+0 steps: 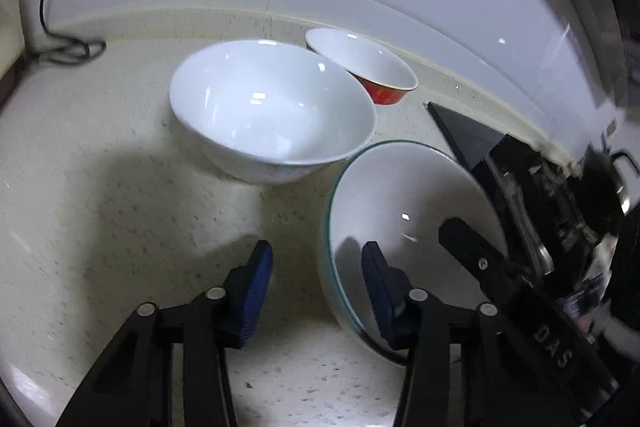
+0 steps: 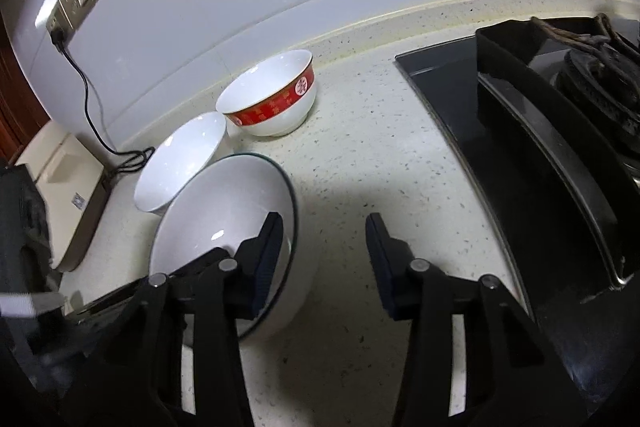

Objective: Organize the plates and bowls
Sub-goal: 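Grasp the rim of the green-rimmed bowl with both grippers, then carry the green-rimmed bowl with both grippers toward the plate stack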

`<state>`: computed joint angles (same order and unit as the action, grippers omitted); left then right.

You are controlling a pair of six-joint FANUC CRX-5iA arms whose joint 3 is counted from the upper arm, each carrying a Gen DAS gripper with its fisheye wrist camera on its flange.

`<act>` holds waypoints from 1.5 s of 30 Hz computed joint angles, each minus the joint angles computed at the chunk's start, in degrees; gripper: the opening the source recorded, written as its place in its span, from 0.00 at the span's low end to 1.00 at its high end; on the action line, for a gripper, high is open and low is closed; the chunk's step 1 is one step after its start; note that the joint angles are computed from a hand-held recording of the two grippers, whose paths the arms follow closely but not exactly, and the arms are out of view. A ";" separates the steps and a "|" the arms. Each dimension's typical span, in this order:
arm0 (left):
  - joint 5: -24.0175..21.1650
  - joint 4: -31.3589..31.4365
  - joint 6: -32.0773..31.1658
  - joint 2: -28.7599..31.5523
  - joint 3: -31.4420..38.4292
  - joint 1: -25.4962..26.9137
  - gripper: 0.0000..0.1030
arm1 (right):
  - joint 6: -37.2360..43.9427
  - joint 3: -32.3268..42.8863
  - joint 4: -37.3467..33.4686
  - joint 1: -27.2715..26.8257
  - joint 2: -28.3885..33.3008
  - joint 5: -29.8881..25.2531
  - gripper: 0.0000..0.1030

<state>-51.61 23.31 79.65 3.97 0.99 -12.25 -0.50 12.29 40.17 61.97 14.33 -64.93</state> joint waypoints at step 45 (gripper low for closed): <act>8.83 -0.43 3.88 -10.51 -10.09 4.76 0.24 | 5.92 4.89 -7.86 1.47 2.37 9.99 0.15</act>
<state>-42.78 22.89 83.53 -6.54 -9.10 -7.50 5.42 17.18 32.31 63.44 16.70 -54.94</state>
